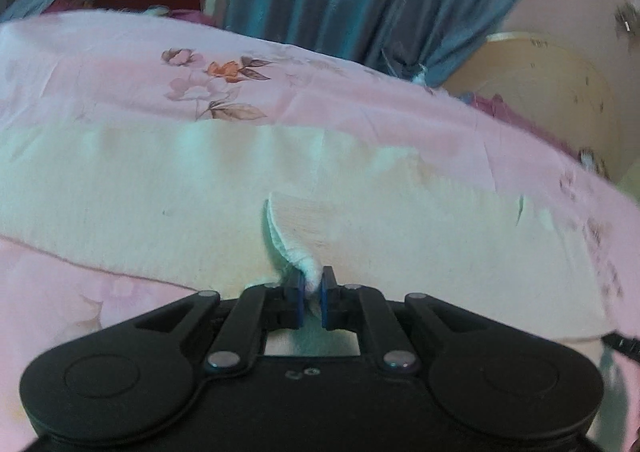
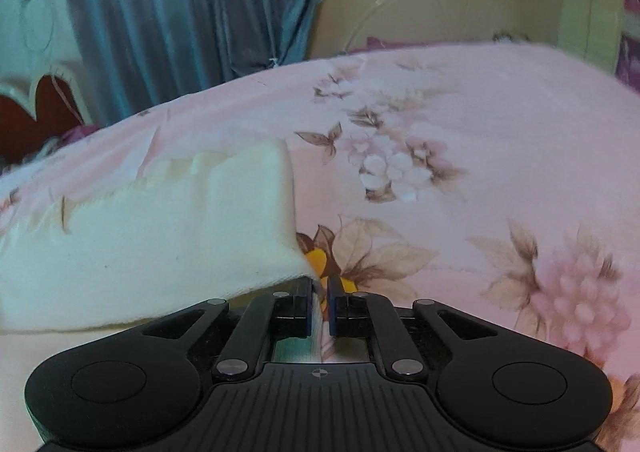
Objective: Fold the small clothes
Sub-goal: 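Fold the held sleeve across the body with the right gripper while the left grasps and folds the other cuff, then open both grippers and move them back over the folded sweater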
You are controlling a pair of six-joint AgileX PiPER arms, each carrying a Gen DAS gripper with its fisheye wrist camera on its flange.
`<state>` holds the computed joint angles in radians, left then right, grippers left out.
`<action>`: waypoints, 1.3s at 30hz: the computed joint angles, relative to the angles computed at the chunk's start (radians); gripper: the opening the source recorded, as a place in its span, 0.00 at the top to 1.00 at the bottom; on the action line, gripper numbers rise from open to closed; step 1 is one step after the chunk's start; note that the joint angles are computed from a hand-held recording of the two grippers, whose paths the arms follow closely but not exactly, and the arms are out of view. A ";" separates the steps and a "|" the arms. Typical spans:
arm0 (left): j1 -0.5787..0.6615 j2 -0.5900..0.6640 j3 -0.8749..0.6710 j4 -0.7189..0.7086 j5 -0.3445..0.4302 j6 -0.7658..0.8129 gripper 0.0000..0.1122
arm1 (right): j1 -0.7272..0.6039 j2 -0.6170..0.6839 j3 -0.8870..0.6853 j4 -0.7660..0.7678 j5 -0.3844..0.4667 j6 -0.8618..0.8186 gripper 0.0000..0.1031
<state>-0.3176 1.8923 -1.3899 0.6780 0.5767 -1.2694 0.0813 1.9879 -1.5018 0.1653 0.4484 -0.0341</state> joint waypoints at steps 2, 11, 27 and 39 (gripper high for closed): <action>-0.011 -0.014 0.007 0.007 0.021 0.027 0.80 | -0.015 -0.021 0.002 0.057 0.028 -0.076 0.94; -0.095 -0.083 0.043 0.256 0.089 -0.142 0.39 | -0.067 -0.054 -0.044 0.264 0.058 -0.218 0.43; -0.081 0.122 -0.142 0.125 0.119 0.046 0.36 | -0.053 0.570 -1.020 0.172 0.510 0.037 0.77; -0.080 0.138 -0.183 0.098 0.142 0.082 0.28 | 0.001 0.403 -0.733 -0.010 0.312 0.008 0.93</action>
<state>-0.3981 2.0307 -1.5731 0.7756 0.7188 -1.1878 0.0819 2.3904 -2.2344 0.1551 0.7601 -0.0265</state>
